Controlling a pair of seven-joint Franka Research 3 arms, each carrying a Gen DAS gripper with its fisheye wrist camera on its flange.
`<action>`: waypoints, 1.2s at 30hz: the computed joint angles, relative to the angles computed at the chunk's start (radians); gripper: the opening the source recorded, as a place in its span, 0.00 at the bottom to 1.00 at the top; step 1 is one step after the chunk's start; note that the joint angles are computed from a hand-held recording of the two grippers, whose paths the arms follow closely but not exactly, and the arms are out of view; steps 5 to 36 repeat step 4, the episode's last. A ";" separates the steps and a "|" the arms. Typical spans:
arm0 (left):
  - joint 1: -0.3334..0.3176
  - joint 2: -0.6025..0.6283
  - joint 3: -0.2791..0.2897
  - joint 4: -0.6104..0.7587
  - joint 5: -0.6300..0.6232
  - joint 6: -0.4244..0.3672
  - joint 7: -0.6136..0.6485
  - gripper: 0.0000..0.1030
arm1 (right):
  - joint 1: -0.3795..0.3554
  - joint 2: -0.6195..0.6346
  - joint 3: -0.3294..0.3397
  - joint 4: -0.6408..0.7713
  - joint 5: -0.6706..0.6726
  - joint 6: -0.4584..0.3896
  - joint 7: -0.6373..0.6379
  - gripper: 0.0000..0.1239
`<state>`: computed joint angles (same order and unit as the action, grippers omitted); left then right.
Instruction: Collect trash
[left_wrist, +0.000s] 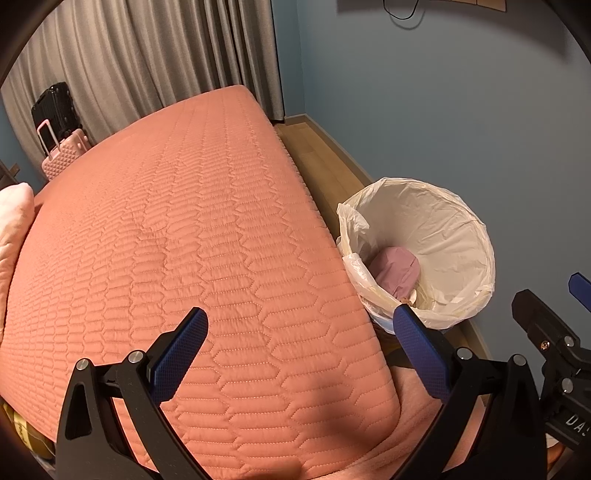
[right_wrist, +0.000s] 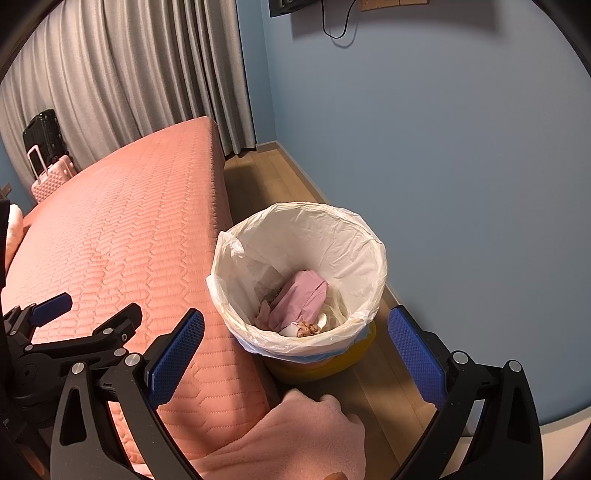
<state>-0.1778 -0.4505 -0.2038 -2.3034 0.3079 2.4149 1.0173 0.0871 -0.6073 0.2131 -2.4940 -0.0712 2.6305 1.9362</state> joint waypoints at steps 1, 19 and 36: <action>-0.001 -0.001 0.001 -0.001 0.001 0.007 0.004 0.93 | -0.001 0.000 0.000 0.000 -0.001 0.001 0.002 0.78; -0.008 0.007 0.005 0.003 -0.004 0.008 0.021 0.93 | -0.003 -0.001 0.001 -0.001 -0.001 0.002 0.007 0.78; -0.008 0.007 0.005 0.003 -0.004 0.008 0.021 0.93 | -0.003 -0.001 0.001 -0.001 -0.001 0.002 0.007 0.78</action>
